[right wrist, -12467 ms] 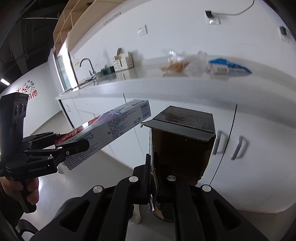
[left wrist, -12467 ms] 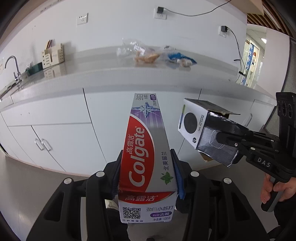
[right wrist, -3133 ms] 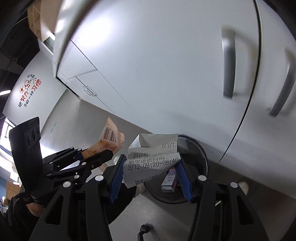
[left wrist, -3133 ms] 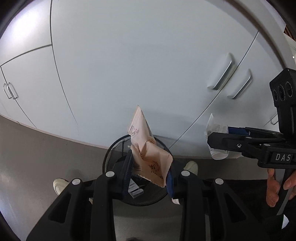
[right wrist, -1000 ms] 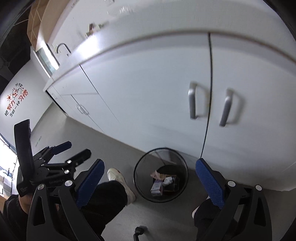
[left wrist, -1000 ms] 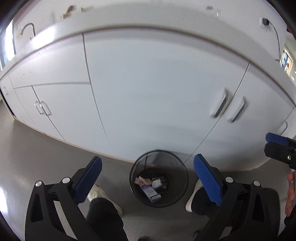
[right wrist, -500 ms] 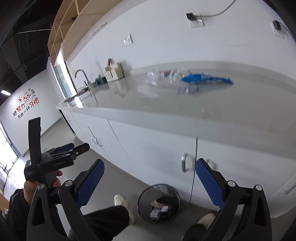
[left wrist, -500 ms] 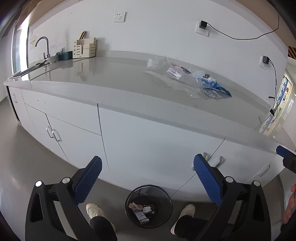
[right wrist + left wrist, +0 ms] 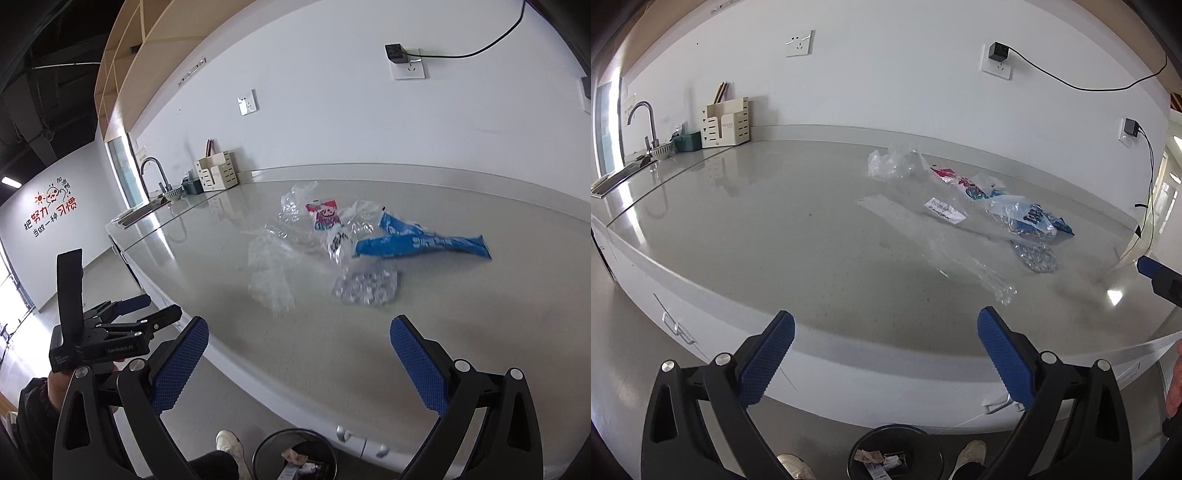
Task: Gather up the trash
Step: 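Close the left tool on the clear plastic wrapper while the right tool grasps the pink-printed wrapper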
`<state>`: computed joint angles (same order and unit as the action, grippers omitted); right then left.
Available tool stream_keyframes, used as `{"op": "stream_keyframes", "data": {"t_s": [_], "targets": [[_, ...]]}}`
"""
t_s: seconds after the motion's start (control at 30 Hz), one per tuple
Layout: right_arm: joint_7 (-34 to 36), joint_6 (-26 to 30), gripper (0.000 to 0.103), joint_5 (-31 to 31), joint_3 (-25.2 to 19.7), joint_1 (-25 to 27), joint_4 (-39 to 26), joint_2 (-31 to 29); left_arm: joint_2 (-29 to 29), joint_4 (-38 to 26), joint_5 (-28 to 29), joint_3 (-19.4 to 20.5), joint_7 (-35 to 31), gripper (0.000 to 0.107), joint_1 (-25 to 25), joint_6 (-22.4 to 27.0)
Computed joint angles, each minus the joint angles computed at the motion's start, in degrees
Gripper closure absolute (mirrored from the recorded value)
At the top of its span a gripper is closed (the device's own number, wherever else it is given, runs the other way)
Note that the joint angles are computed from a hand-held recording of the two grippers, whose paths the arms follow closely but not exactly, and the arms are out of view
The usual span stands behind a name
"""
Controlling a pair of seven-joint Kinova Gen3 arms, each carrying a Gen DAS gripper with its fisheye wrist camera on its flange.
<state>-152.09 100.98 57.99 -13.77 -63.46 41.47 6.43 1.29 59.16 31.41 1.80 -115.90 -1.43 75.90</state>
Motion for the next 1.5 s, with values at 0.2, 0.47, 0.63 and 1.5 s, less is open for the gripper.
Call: {"op": "stream_keyframes", "data": {"t_s": [0.2,0.47,0.63,1.5], "targets": [[1.2,-6.6,0.004,-7.2,2.3,8.0,1.4,0.1,5.7,-7.6,-1.4,2.4,2.6,0.009,1.2,0.2],[12.8,-4.4,0.005,-15.7,8.0,14.0,-10.8,7.3,11.5,-16.6,-5.1,5.1,7.8,0.009,2.9,7.7],[18.0,-1.5,0.025,-25.0,10.7,19.9,-18.0,11.6,12.6,-16.5,-9.5,6.3,9.8,0.009,7.1,8.5],[14.2,-12.0,0.093,-29.2,8.6,23.4,-2.5,0.3,17.2,-21.5,-18.4,7.2,12.3,0.106,17.3,7.5]]}}
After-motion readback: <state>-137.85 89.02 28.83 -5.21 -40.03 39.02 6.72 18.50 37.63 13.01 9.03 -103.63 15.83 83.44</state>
